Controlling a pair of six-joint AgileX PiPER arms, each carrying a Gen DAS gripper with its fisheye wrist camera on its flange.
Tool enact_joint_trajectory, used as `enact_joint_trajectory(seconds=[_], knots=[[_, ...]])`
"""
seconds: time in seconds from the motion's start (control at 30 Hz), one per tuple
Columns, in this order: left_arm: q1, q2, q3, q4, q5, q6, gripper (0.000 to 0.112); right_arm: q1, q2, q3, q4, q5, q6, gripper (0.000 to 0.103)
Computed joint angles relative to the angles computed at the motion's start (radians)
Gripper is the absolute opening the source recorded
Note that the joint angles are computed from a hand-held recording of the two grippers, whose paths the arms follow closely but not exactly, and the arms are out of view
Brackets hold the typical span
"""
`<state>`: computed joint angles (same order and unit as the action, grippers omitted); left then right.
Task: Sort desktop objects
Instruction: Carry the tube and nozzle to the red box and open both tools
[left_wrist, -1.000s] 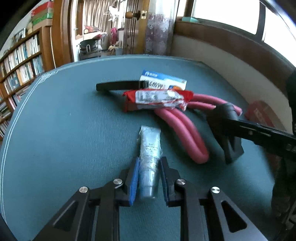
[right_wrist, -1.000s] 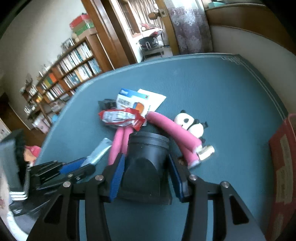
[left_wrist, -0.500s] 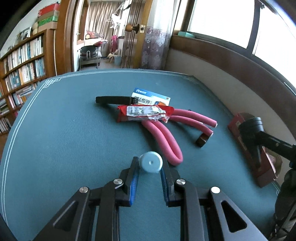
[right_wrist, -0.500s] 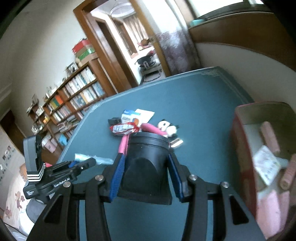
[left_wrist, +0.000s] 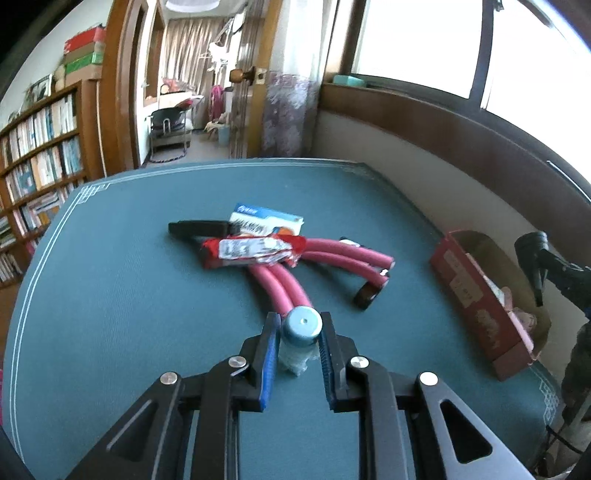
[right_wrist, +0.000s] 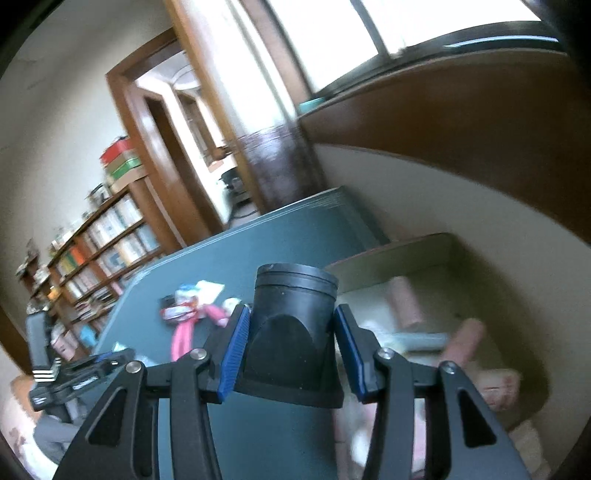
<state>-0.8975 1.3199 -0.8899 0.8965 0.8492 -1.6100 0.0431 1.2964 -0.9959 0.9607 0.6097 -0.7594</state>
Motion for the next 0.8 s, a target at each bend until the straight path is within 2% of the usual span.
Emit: enact_joint_trajectory(seconds=[0.1,0.27,0.47,0.6,0.67,0.7,0.73,0.8], knots=[[-0.009,0.016,-0.022,0.000,0.013,0.005,0.022,-0.056,0.004,0.005,0.024,0.015,-0.027,0.051],[0.017,0.050,-0.020,-0.017,-0.012,-0.003,0.022,-0.104,0.018,0.021,0.068,0.036,-0.079,0.051],[0.087,0.102,0.005,0.005,-0.107,-0.035,0.023,-0.120,0.031,0.036,0.109,0.058,-0.137,0.051],[0.175,0.172,-0.023,-0.035,-0.176,0.021,0.023,-0.136,0.036,0.036,0.122,0.064,-0.151,0.051],[0.190,0.184,-0.028,-0.045,-0.191,0.024,0.022,-0.140,0.032,0.040,0.122,0.062,-0.153,0.051],[0.192,0.178,-0.020,-0.037,-0.204,0.009,0.018,-0.143,0.033,0.039,0.121,0.061,-0.152,0.051],[0.188,0.172,-0.017,-0.032,-0.204,0.003,0.014,-0.145,0.033,0.039,0.119,0.061,-0.152,0.051],[0.163,0.156,-0.014,-0.012,-0.185,-0.018,0.014,-0.149,0.034,0.039,0.114,0.059,-0.153,0.051]])
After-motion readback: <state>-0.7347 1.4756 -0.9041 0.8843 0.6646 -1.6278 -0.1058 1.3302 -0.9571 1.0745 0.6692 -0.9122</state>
